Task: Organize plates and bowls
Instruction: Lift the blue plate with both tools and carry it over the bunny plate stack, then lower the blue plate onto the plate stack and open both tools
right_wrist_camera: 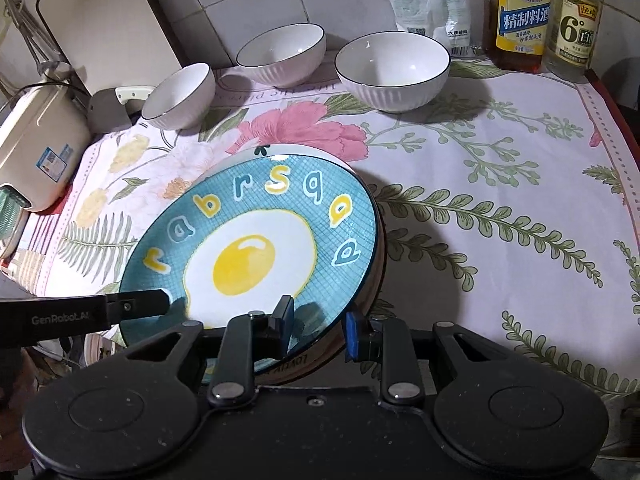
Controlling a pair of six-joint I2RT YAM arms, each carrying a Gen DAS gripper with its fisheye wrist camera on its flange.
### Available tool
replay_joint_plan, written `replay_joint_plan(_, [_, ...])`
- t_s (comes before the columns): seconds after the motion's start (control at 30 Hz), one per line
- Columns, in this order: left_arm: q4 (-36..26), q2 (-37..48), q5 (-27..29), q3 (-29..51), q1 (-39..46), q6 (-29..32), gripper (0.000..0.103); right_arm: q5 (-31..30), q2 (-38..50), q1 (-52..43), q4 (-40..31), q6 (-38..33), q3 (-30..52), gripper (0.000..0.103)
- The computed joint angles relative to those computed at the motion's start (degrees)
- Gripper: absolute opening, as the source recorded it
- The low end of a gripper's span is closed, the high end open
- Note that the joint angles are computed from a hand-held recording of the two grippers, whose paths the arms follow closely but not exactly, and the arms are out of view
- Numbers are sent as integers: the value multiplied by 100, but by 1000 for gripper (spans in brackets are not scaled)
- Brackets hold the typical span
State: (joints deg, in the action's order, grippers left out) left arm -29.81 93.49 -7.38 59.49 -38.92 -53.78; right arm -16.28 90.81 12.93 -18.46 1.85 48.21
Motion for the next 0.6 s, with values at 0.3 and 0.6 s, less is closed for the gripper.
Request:
replay_joint_plan(0.3, [-407, 218, 293, 347, 94, 72, 23, 209, 16, 69, -133, -238, 29, 38])
replay_joint_plan(0.6, [-863, 444, 45, 628, -191, 117, 23, 724, -118, 288, 98, -579, -259, 38])
